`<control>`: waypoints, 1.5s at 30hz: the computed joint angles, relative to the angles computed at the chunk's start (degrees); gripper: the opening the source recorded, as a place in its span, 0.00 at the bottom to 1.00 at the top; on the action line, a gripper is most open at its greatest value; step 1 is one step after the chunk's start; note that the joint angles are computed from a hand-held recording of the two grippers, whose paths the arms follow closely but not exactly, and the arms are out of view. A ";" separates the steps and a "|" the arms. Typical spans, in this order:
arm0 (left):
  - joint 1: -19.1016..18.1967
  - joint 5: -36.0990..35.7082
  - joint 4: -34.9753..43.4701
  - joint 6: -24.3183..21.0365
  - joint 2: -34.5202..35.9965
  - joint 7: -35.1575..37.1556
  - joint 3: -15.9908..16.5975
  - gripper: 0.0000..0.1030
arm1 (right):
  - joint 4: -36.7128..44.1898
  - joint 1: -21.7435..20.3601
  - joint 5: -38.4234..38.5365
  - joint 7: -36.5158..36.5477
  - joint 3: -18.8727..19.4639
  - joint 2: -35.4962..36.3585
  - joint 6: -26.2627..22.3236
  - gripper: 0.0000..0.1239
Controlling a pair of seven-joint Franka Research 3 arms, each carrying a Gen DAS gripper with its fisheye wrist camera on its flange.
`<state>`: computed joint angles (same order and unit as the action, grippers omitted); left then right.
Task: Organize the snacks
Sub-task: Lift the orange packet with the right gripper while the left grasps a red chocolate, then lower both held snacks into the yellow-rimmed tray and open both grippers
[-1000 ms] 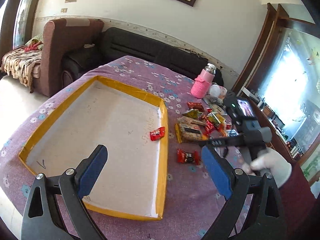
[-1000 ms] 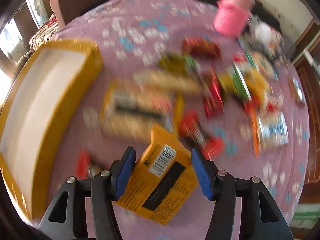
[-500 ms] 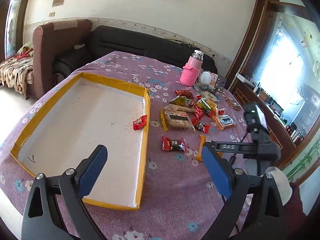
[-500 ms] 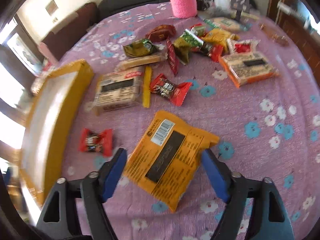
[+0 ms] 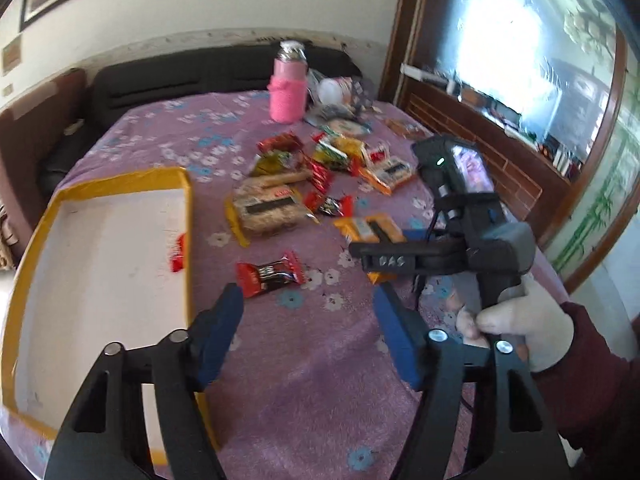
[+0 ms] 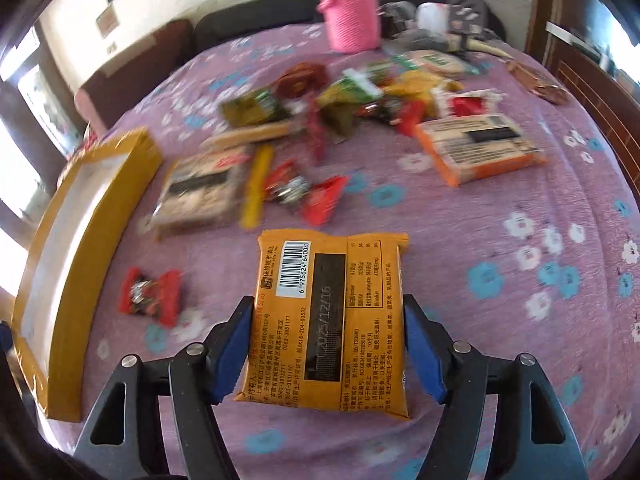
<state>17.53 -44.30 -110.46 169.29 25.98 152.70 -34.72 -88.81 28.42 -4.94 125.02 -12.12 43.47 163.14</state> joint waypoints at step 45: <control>17.17 14.52 -1.18 4.65 2.80 -20.59 -9.72 0.21 | -11.16 -1.27 22.02 -20.10 5.32 -4.40 26.41 0.57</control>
<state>34.69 -29.78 -111.64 173.94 28.78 132.11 -44.44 -99.98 27.16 17.08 104.92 -6.80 39.08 189.54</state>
